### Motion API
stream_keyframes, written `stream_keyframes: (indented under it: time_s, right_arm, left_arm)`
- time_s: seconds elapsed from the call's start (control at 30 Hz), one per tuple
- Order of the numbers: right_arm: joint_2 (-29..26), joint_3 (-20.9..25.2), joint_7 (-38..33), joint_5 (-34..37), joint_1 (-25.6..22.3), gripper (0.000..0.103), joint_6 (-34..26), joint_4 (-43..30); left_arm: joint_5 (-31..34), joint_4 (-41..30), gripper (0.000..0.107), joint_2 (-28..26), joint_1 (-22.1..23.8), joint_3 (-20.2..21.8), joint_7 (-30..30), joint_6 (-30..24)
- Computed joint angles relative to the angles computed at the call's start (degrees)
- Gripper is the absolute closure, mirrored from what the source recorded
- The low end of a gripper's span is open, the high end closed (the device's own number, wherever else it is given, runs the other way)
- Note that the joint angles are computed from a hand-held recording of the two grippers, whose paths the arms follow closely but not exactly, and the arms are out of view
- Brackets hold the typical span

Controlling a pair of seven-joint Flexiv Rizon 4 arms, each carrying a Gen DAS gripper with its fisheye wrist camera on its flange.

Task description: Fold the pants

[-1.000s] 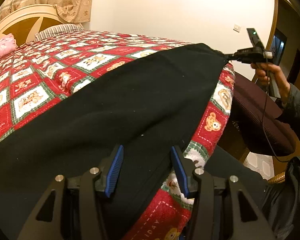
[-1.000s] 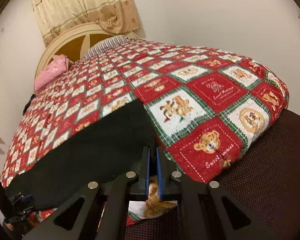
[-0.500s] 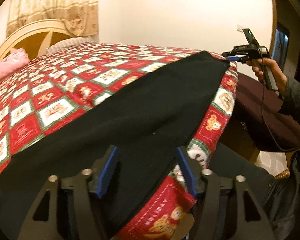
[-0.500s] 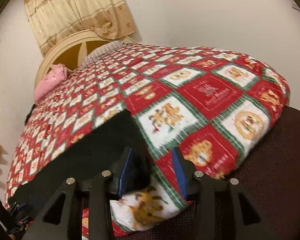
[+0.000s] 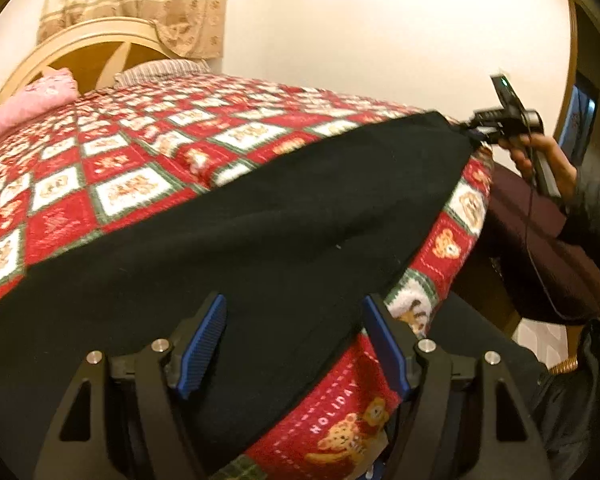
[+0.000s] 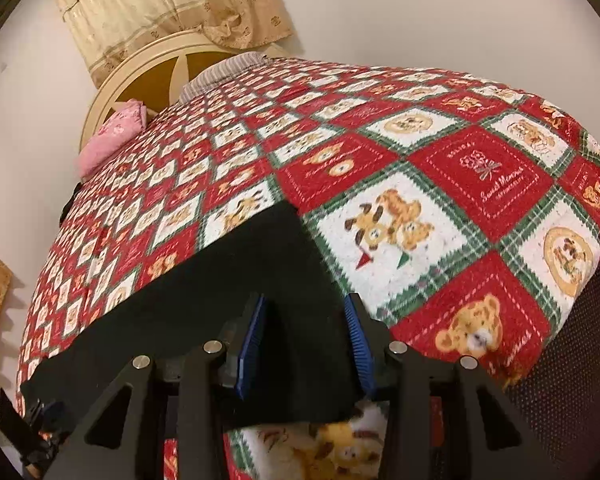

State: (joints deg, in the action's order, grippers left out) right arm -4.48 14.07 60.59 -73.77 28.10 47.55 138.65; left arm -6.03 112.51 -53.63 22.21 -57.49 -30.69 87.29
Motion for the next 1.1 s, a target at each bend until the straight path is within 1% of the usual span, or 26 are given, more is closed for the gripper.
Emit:
stream_keyframes:
  time_s: [0.1,0.17,0.2,0.23,0.3,0.33,0.37,0.4,0.43,0.5,0.53,0.67,0.77,0.83,0.9,1.0,1.1]
  right_arm:
    - [-0.3,0.1,0.4,-0.8,0.2,0.061,0.0,0.1]
    - [-0.8,0.3,0.4,-0.3,0.8,0.062,-1.5,-0.3]
    - [-1.2,0.4,0.2,0.1,1.1,0.064,-2.3,-0.6]
    - [-1.8,0.6,-0.6,1.4,1.7,0.068,-3.9,-1.2]
    - [-2.0,0.4,-0.5,1.6,2.1,0.073,-4.9,-1.4]
    - [-1.7,0.2,0.7,0.4,2.0,0.081,-4.5,-1.1]
    - [-1.2,-0.7,3.3,-3.4,1.1,0.086,-2.0,-0.4]
    - [-0.9,-1.3,5.6,-6.7,0.3,0.088,0.1,0.0]
    - [-0.9,-1.6,6.8,-8.9,-0.3,0.088,1.3,0.1]
    - [-1.6,-1.0,4.6,-6.7,-0.3,0.087,0.7,-0.5]
    - [-1.6,-1.2,5.4,-7.3,-0.6,0.087,1.0,-0.3]
    - [-1.0,-2.9,15.1,-17.5,-3.7,0.087,5.2,1.4]
    - [-0.7,-2.3,16.9,-19.0,-4.5,0.087,5.7,1.5]
    - [-0.5,-1.8,16.3,-18.0,-4.4,0.09,5.4,1.3]
    - [-0.2,-1.0,14.9,-16.3,-3.7,0.091,4.0,0.9]
    - [0.3,0.3,11.3,-12.6,-1.7,0.091,0.2,-0.5]
    - [0.0,1.2,5.6,-8.9,0.7,0.092,-3.5,-3.4]
  left_arm:
    - [-0.3,-0.8,0.034,-0.7,-0.2,0.3,-1.3,1.8]
    - [-1.5,-2.4,0.034,-0.5,-1.4,2.0,-3.4,0.8]
    - [-1.9,-2.8,0.034,-1.0,-1.2,1.8,-3.8,0.0]
    - [-2.1,-2.8,0.032,-2.0,-0.4,0.7,-3.5,-0.2]
    - [-2.1,-2.6,0.032,-1.7,-0.4,0.7,-3.7,-0.3]
    - [-1.9,-2.5,0.031,-1.3,-0.9,1.2,-3.6,0.2]
    - [-1.6,-2.3,0.031,-1.2,-0.9,1.3,-3.5,0.4]
    - [-1.3,-2.2,0.029,-1.2,-1.0,1.4,-3.4,0.6]
    - [-1.1,-2.2,0.028,-1.1,-1.1,1.6,-3.4,0.8]
    - [-0.9,-2.2,0.027,-1.2,-1.1,1.6,-3.3,0.7]
    - [-0.8,-2.2,0.027,-1.1,-1.1,1.7,-3.3,0.8]
    - [-0.8,-1.9,0.027,-1.6,-0.3,0.9,-3.5,0.7]
    - [-1.4,-2.0,0.027,-2.0,0.5,-0.1,-4.1,-0.2]
    - [-2.1,-2.0,0.027,-2.2,1.1,-0.7,-4.7,-0.9]
    - [-2.7,-1.9,0.027,-2.5,1.6,-1.3,-5.3,-1.0]
    - [-2.7,-1.5,0.027,-2.6,2.1,-1.9,-5.9,-0.7]
    - [-2.2,-1.1,0.027,-2.6,2.6,-2.3,-6.6,0.2]
